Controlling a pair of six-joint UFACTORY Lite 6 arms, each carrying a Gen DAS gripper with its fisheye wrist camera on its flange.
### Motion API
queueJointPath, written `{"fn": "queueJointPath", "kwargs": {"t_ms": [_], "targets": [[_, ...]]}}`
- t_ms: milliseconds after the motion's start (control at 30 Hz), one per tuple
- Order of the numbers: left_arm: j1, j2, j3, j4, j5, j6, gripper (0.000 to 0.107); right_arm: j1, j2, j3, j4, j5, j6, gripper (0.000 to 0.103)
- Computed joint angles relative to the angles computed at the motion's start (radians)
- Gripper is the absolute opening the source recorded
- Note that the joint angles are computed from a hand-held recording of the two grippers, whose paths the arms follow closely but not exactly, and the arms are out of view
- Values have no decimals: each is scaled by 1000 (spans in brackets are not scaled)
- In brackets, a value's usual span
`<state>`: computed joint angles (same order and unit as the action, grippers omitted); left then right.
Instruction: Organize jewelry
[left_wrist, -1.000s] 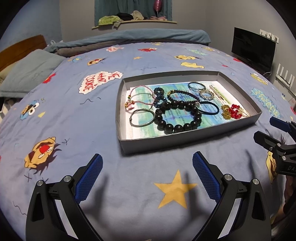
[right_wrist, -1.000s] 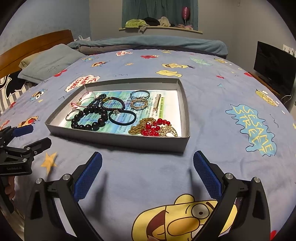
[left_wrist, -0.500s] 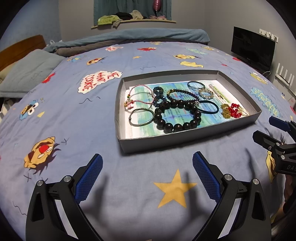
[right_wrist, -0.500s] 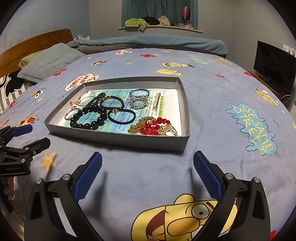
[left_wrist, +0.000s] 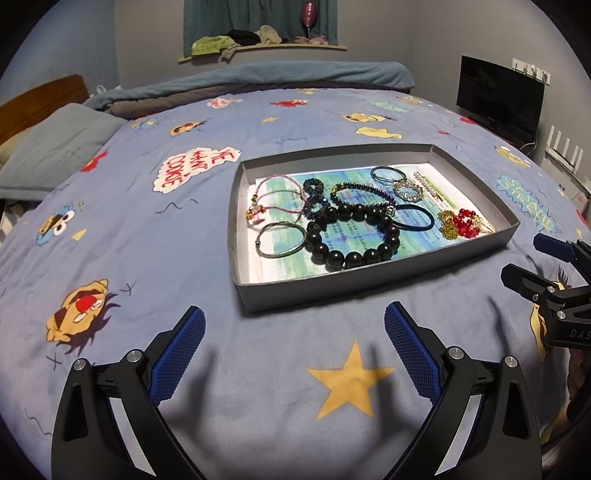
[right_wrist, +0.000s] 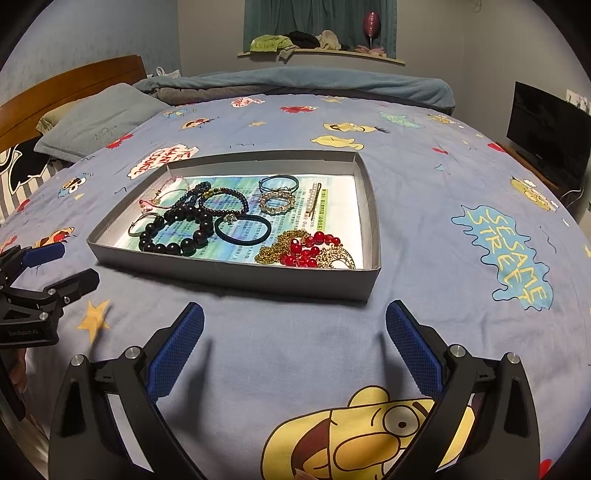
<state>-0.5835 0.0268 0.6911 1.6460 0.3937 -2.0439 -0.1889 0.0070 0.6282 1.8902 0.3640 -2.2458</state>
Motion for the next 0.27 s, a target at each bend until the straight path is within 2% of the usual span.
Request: {"fn": "queueJointPath", "kwargs": {"t_ms": [100, 267], "targets": [[20, 24, 26, -81, -23, 81, 97, 8, 11, 10, 12, -8, -10, 97], [29, 29, 28, -87, -29, 96, 97, 9, 18, 12, 49, -5, -45, 97]]}}
